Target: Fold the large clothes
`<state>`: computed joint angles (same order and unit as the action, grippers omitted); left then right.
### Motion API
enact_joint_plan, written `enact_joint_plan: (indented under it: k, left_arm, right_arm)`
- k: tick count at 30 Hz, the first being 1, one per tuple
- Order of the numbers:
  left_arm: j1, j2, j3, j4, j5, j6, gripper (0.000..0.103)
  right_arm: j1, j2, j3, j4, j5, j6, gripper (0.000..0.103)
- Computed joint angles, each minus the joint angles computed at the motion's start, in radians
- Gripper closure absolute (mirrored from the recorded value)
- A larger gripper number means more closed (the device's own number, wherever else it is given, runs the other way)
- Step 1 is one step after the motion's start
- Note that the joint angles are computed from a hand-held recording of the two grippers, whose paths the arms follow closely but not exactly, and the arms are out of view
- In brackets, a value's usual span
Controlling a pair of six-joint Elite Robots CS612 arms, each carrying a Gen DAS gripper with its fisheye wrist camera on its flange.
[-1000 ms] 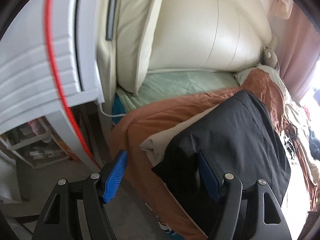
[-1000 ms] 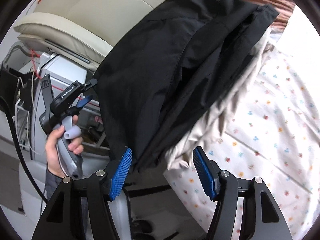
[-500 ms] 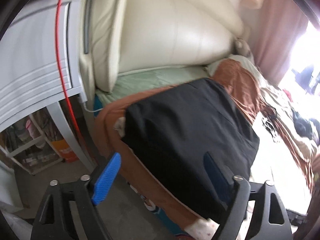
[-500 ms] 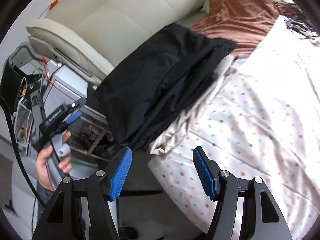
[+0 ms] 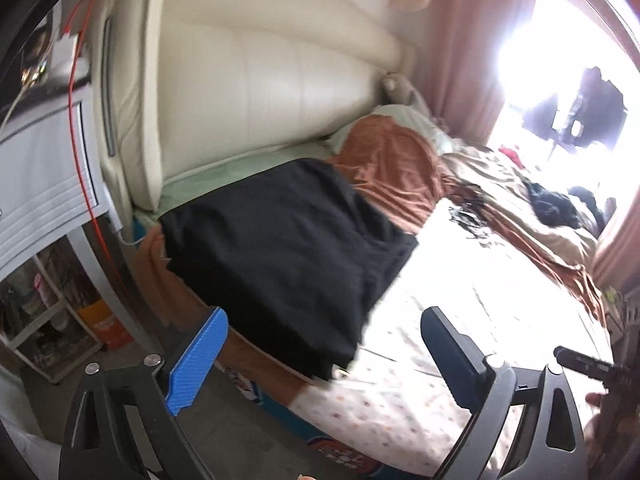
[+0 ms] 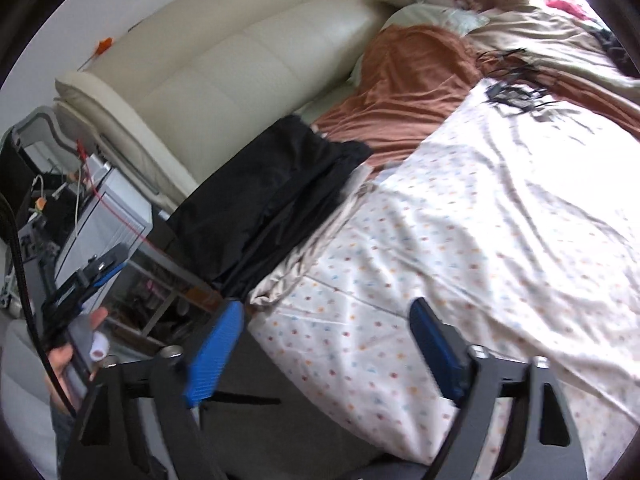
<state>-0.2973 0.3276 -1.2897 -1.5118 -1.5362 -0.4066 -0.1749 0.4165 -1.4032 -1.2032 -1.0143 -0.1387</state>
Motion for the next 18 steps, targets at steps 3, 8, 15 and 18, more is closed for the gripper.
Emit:
enact_joint_plan:
  k: [3,8,15,18]
  left_arm:
    - [-0.019,0.007,-0.038,0.008,-0.014,0.038,0.002]
    - [-0.051,0.025,-0.110,0.011,-0.018,0.085,0.001]
    - [-0.092,0.058,-0.213,0.015,-0.038,0.131,0.001]
    - [-0.111,0.074,-0.259,0.017,-0.036,0.153,0.001]
  right_arm:
    - [-0.013,0.013,-0.048,-0.019,-0.025,0.023,0.008]
    - [-0.036,0.036,-0.138,-0.028,-0.047,0.043,0.000]
    - [-0.065,0.070,-0.261,-0.032,-0.087,0.052,0.000]
    - [-0.085,0.091,-0.319,-0.045,-0.091,0.067,0.000]
